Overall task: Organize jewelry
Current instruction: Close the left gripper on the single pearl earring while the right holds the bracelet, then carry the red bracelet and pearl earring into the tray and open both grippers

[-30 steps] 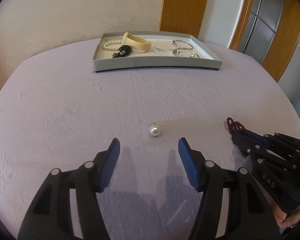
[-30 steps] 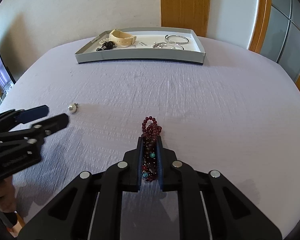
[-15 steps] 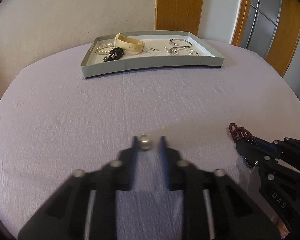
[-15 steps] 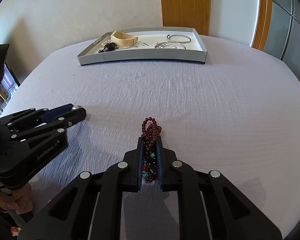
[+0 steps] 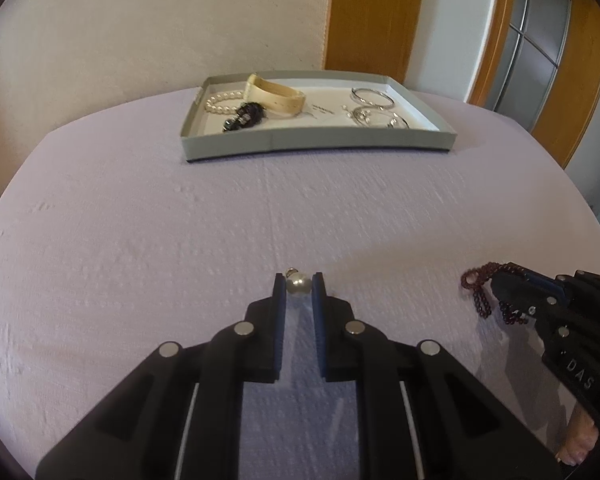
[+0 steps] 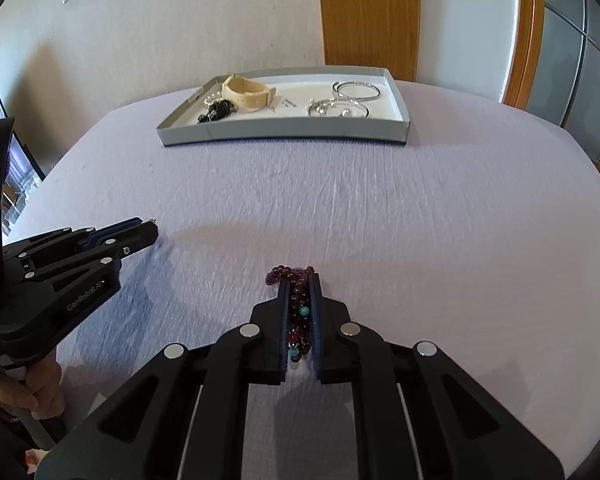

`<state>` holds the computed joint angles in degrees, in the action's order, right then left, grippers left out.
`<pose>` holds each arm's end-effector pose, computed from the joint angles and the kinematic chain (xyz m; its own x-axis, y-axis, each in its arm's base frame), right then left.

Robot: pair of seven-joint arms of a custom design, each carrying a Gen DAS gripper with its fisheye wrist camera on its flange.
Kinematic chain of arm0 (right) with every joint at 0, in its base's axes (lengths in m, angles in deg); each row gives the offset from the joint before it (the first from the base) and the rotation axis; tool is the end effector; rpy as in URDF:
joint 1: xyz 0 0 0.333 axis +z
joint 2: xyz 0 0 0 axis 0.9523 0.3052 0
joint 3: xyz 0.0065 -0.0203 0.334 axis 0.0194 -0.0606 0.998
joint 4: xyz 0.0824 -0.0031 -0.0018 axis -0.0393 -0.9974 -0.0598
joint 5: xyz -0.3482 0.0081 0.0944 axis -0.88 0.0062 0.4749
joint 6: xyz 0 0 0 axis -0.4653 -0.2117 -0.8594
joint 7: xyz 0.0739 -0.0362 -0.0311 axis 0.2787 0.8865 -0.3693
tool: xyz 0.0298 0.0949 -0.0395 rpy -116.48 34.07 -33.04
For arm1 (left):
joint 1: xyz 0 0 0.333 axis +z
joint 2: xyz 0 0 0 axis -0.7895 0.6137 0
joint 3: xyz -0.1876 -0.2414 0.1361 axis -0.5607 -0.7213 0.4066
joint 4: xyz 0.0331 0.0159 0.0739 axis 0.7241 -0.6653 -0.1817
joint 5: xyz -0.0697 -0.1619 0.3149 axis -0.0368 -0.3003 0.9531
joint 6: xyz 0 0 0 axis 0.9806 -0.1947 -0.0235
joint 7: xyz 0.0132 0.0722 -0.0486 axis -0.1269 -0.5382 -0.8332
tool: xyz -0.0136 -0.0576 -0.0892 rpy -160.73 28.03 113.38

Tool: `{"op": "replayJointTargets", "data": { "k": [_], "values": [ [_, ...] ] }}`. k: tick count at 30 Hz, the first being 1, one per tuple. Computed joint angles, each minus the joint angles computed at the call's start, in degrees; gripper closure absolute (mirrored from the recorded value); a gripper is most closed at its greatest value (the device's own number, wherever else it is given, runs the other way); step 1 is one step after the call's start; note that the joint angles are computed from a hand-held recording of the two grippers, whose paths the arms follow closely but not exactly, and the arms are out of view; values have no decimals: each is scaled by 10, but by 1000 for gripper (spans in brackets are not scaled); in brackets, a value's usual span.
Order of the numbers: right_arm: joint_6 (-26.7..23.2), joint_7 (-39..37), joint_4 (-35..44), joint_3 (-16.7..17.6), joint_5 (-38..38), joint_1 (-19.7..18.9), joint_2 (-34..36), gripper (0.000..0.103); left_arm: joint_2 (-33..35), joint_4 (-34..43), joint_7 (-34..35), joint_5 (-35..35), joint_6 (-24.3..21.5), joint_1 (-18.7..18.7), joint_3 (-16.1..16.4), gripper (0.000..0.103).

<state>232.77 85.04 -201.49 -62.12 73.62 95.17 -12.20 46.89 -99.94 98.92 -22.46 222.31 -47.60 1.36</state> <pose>0.4184 0.2526 0.4803 0.3895 -0.9175 -0.0812 -0.7553 -0.2677 -0.5982 0.4165 -0.0569 0.4702 0.0720 -0.9967 0.0381 -0.7719 -0.0799 -0.6307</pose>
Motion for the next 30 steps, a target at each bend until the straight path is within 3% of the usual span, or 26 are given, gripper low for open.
{"op": "replayJointTargets", "data": {
  "k": [5, 12, 18, 30],
  "values": [
    [0, -22, 19, -9, 25, 8, 2, 94, -7, 7, 18, -14, -1, -8, 20, 90],
    [17, -5, 95, -3, 3, -9, 29, 94, -2, 33, 39, -25, -5, 0, 30, 90],
    [19, 3, 218, -8, 1, -11, 117, 94, 28, 79, 63, -37, -15, 2, 45, 90],
    [-42, -13, 423, -20, -2, -6, 281, 94, 123, 194, 65, -35, -37, 8, 49, 90]
  ]
}}
